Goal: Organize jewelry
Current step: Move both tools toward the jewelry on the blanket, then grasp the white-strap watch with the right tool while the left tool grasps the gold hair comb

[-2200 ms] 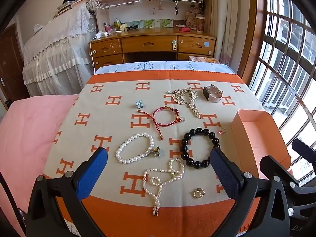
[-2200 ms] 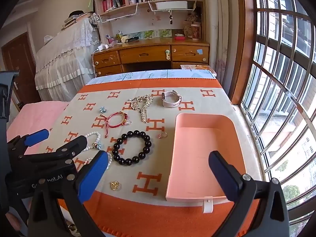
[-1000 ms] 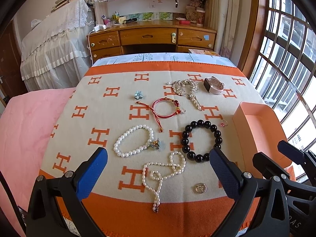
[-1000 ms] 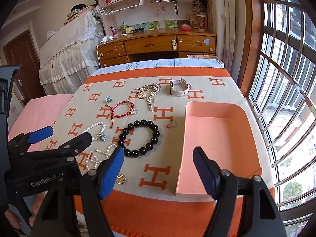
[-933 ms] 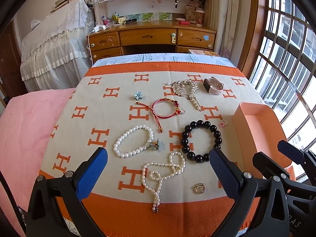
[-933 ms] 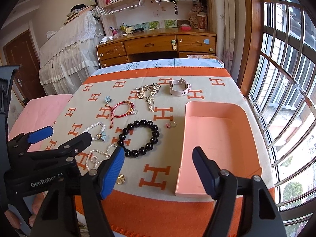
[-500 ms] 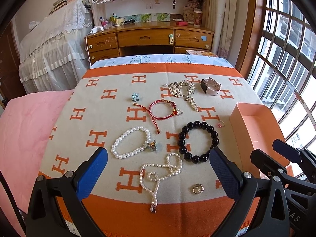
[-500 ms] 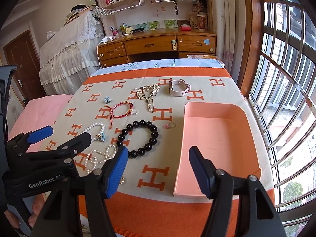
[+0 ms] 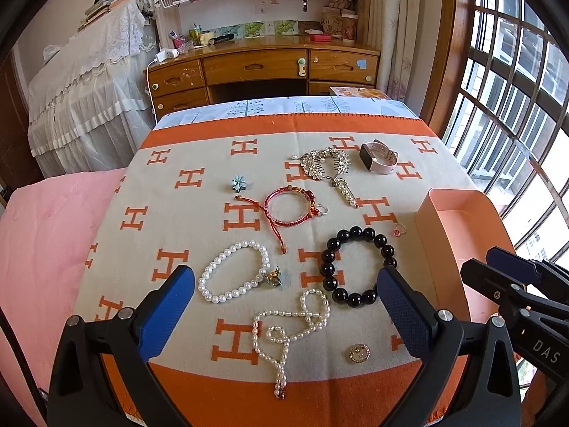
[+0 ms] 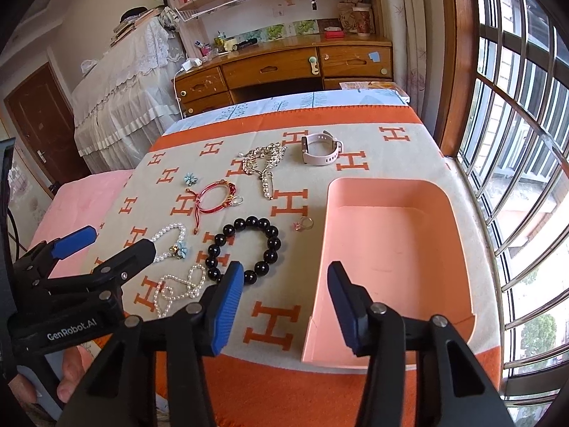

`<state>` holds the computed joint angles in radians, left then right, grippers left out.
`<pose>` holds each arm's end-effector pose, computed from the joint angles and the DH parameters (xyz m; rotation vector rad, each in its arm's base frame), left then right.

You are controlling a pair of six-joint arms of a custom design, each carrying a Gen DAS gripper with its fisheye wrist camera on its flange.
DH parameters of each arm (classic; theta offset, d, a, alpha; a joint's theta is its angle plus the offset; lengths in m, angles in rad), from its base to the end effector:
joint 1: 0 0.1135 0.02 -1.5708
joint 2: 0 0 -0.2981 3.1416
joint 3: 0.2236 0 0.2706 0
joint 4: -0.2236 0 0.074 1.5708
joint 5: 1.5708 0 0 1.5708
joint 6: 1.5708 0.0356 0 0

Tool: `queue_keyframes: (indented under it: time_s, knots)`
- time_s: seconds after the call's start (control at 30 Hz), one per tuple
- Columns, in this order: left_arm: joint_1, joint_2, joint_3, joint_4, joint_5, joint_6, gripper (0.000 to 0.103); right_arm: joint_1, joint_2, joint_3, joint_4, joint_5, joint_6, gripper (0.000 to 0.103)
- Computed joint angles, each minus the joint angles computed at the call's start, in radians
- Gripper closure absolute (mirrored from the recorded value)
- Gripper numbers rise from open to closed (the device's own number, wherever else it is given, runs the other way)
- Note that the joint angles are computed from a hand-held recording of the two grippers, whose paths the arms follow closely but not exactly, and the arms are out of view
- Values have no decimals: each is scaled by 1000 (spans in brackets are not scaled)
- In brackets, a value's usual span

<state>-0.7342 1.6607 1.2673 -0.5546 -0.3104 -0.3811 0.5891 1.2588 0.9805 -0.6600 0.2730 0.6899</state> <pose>0.2867 -0.2441 0.2770 0.3094 2.4377 -0.0922 0.2238 0.1380 0.2951 0.2353 2.4607 0.2101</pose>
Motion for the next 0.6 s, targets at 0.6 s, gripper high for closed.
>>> queue_keyframes:
  time_s: [0.6]
  knots:
    - [137, 449, 675, -233, 184, 150, 2, -394, 345, 464, -174, -164, -378, 56]
